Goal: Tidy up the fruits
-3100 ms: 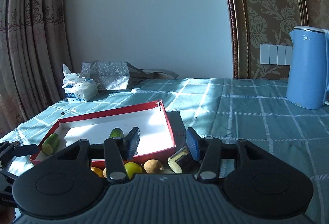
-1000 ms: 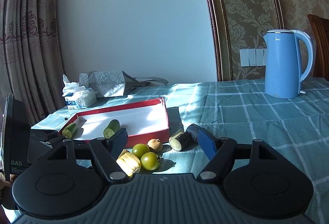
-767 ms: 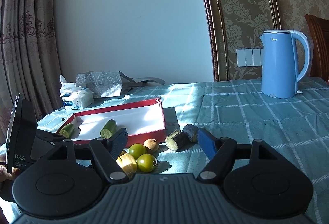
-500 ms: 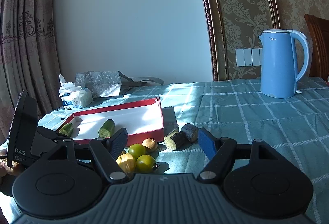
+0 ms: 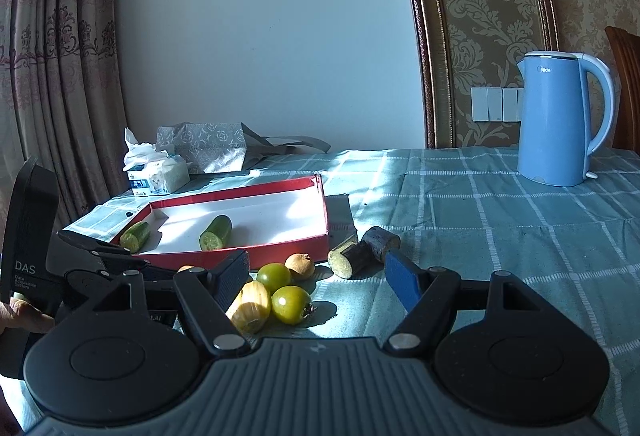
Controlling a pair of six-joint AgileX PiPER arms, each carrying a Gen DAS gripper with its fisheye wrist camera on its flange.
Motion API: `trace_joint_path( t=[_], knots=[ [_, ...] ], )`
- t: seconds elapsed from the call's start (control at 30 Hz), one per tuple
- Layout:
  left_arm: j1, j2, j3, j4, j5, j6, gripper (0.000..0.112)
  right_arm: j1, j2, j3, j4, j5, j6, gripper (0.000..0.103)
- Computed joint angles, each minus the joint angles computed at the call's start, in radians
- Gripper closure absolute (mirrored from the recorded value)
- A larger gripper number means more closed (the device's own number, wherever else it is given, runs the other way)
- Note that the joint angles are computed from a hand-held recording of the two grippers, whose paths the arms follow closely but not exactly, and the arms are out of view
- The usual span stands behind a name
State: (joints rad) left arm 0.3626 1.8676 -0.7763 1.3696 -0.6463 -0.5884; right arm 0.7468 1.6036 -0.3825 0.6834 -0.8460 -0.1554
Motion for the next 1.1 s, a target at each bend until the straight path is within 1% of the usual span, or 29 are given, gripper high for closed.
trace_joint_path(
  t=[0.1,0.17,0.23,0.3,0.33,0.43,0.5,0.6,0.67,0.77,0.87,0.93,0.97,1.0,1.1],
  knots=[
    [0.046,-0.044,0.062,-0.098,-0.042,0.080,0.075,0.013,0.032,-0.034,-0.015,0.030,-0.069,0.028],
    [0.078,-0.069,0.093,-0.135,-0.064,0.102,0.075,0.023,0.063,-0.072,-0.023,0.064,-0.142,0.029],
    [0.103,-0.080,0.102,-0.141,-0.077,0.092,0.075,0.024,0.094,-0.111,-0.062,0.111,-0.192,0.030],
    [0.126,-0.087,0.097,-0.122,-0.081,0.056,0.075,0.020,0.126,-0.150,-0.104,0.149,-0.222,0.035],
    [0.132,-0.088,0.093,-0.114,-0.081,0.045,0.075,0.019,0.146,-0.175,-0.108,0.165,-0.242,0.040],
    [0.151,-0.097,0.098,-0.114,-0.090,0.058,0.075,-0.007,0.187,-0.240,-0.138,0.228,-0.264,0.050],
    [0.158,-0.101,0.102,-0.114,-0.096,0.067,0.075,-0.026,0.210,-0.276,-0.152,0.268,-0.275,0.051],
    [0.160,-0.100,0.106,-0.119,-0.101,0.074,0.075,-0.041,0.239,-0.315,-0.149,0.301,-0.319,0.051],
    [0.155,-0.098,0.111,-0.136,-0.099,0.090,0.075,-0.048,0.259,-0.348,-0.127,0.331,-0.360,0.051],
    [0.152,-0.094,0.110,-0.138,-0.100,0.089,0.075,-0.048,0.280,-0.381,-0.100,0.350,-0.421,0.052],
    [0.145,-0.095,0.115,-0.159,-0.094,0.107,0.075,-0.036,0.304,-0.422,-0.008,0.362,-0.537,0.052],
    [0.147,-0.100,0.120,-0.165,-0.094,0.116,0.075,-0.010,0.311,-0.441,0.112,0.357,-0.673,0.052],
    [0.151,-0.102,0.120,-0.159,-0.098,0.112,0.075,-0.006,0.306,-0.442,0.127,0.368,-0.690,0.051],
    [0.154,-0.103,0.118,-0.154,-0.098,0.108,0.075,-0.008,0.304,-0.438,0.106,0.376,-0.667,0.049],
    [0.154,-0.104,0.114,-0.160,-0.092,0.109,0.075,-0.003,0.314,-0.440,0.108,0.365,-0.666,0.050]
  ],
)
